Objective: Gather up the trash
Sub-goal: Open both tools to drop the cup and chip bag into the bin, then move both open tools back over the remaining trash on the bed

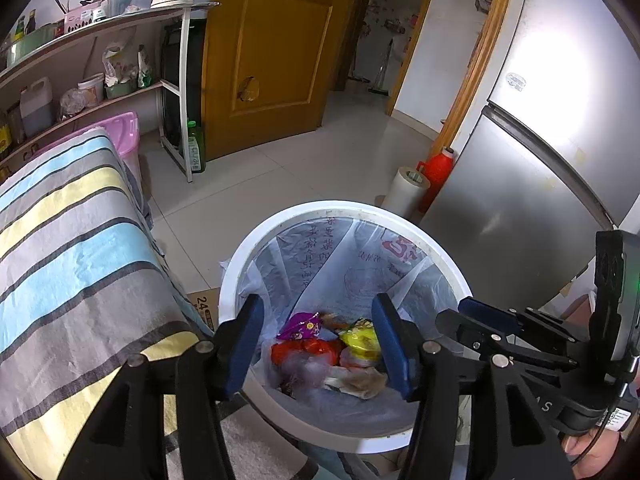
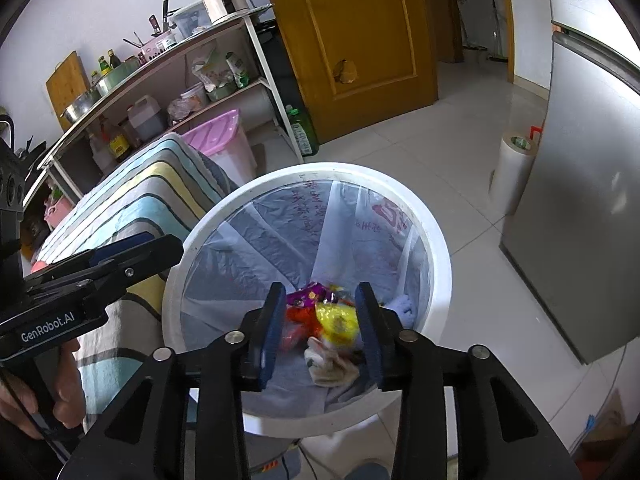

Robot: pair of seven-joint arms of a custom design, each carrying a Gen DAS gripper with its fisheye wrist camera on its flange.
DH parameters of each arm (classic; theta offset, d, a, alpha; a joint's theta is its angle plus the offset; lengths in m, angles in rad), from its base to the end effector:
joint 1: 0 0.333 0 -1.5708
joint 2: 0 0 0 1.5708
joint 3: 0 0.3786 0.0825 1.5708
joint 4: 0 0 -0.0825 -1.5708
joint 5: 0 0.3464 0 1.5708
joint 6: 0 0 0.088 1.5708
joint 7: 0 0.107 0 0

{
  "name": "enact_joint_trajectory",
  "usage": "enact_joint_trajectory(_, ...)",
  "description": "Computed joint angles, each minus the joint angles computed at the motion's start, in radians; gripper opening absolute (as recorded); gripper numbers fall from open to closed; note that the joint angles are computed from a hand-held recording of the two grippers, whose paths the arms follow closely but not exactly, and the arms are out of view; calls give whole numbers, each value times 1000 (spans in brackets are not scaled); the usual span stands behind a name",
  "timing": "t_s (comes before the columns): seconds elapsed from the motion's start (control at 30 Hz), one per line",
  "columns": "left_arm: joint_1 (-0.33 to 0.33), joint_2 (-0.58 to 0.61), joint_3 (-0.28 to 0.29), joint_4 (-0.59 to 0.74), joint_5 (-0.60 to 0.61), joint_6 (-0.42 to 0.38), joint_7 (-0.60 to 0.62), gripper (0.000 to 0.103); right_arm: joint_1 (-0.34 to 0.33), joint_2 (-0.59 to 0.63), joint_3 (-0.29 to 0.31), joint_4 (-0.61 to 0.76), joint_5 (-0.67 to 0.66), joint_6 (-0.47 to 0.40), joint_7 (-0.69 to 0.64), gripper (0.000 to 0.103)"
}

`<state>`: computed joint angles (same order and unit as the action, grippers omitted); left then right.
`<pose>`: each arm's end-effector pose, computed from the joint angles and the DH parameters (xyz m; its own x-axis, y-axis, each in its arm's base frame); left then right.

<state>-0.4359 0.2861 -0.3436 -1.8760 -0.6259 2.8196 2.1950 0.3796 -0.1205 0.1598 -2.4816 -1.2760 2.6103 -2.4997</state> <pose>0.4981 -0.4148 0.5163 -0.7718 -0.5982 0.2153 -0.5624 0.4845 -0.6700 0.3658 0.2449 0.4368 -0.4654 -0.8504 -0.2453 -0.5597 0.4975 -0.6627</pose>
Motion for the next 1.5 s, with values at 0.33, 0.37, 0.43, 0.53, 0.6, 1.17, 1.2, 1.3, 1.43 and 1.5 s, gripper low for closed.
enact_joint_trajectory(0.33, 10, -15, -10, -14, -30, 8, 26, 60, 9, -20, 11, -5, 10, -21, 8, 40)
enact_joint_trajectory(0.37, 14, -19, -13, -17, -39, 10, 35, 60, 12, -23, 14, -4, 15, -27, 5, 40)
enact_joint_trajectory(0.43, 22, -31, -21, -27, -64, 14, 59, 60, 16, -28, 19, -4, 17, -35, 4, 40)
enact_joint_trajectory(0.53, 32, -51, -29, -43, -106, 21, 95, 60, 27, -36, 30, 5, 32, -56, -11, 40)
enact_joint_trajectory(0.6, 39, -68, -32, -57, -137, 24, 121, 60, 37, -39, 40, 14, 45, -78, -20, 40)
enact_joint_trajectory(1.17, 73, -255, 24, -234, -447, 81, 376, 60, 125, 21, 86, 136, 32, -139, -63, 40)
enact_joint_trajectory(1.2, 75, -263, 29, -243, -469, 81, 393, 60, 133, 35, 89, 151, 33, -145, -72, 40)
enact_joint_trajectory(1.3, 80, -286, 47, -271, -523, 78, 432, 60, 152, 69, 85, 185, 30, -142, -94, 40)
enact_joint_trajectory(1.43, 94, -312, 71, -307, -559, 77, 451, 60, 175, 102, 79, 222, 14, -130, -108, 40)
enact_joint_trajectory(1.5, 102, -328, 83, -326, -583, 77, 468, 60, 184, 116, 75, 239, 12, -126, -120, 40)
